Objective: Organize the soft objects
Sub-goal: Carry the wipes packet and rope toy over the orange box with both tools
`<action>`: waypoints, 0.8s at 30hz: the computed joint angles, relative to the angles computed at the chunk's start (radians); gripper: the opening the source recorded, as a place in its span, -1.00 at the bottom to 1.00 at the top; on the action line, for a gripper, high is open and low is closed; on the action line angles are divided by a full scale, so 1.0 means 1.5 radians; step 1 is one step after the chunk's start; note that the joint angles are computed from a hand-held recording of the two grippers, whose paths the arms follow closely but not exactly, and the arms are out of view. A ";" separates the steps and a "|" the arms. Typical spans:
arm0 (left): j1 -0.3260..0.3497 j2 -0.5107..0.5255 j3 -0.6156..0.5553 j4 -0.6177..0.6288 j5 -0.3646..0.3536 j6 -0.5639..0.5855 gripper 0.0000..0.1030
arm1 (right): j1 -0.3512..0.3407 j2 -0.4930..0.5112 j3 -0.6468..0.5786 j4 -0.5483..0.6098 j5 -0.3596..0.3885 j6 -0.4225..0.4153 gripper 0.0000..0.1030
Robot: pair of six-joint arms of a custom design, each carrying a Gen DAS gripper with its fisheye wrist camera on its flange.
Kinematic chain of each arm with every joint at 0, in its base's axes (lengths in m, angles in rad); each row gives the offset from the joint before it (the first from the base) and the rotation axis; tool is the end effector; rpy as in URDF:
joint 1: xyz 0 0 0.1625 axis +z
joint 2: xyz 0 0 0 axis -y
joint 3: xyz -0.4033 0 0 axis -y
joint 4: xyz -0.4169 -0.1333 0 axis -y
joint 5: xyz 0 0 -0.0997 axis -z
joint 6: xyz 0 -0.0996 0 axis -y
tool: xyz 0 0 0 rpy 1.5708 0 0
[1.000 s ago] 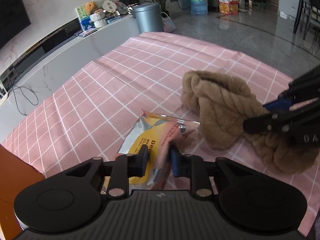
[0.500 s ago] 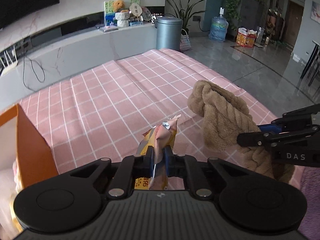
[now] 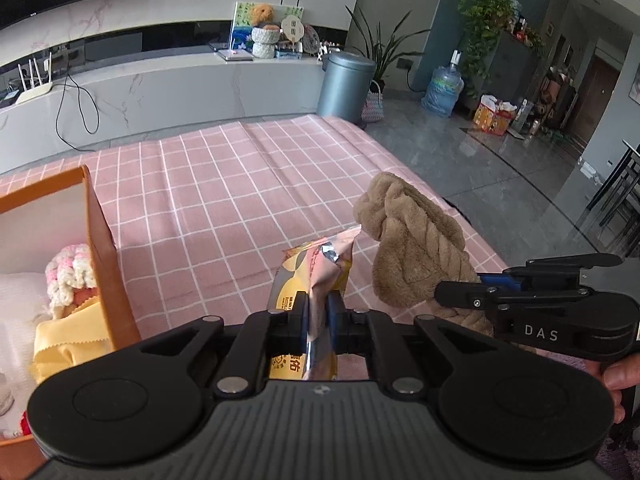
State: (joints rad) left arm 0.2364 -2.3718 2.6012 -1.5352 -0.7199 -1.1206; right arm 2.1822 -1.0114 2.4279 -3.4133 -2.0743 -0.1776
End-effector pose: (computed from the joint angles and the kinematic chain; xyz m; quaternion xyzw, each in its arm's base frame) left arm -0.1412 -0.2482 0.2589 0.1505 0.8919 -0.3447 0.2510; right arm 0.3022 -0.2826 0.0541 0.3152 -0.8941 0.2523 0.1937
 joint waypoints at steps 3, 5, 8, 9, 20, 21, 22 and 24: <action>-0.033 -0.011 -0.013 0.059 0.008 -0.046 -0.81 | 0.022 -0.010 -0.001 0.003 0.000 0.001 -0.69; -0.058 -0.019 -0.021 0.104 0.015 -0.077 -0.81 | 0.037 -0.014 -0.005 0.006 -0.002 0.002 -0.69; -0.099 -0.038 -0.034 0.171 0.026 -0.138 -0.81 | 0.061 -0.020 -0.013 0.016 -0.005 0.004 -0.69; -0.115 -0.046 -0.039 0.197 0.029 -0.158 -0.81 | 0.068 -0.021 -0.016 0.019 -0.006 0.005 -0.69; -0.284 -0.078 -0.163 0.604 0.018 -0.465 -0.81 | 0.145 -0.004 -0.109 0.087 0.060 0.008 -0.69; -0.299 -0.076 -0.178 0.641 0.011 -0.494 -0.81 | 0.149 0.001 -0.122 0.095 0.072 0.009 -0.69; -0.312 -0.070 -0.192 0.682 0.003 -0.522 -0.81 | 0.154 0.008 -0.136 0.103 0.086 0.011 -0.69; -0.336 -0.060 -0.215 0.752 -0.014 -0.565 -0.81 | 0.163 0.024 -0.164 0.120 0.110 0.015 -0.69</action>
State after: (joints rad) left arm -0.2673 -2.4624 2.2781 -0.4066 -0.7414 -1.9683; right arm 2.4267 -0.9751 2.1819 -3.2332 -1.9092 -0.1553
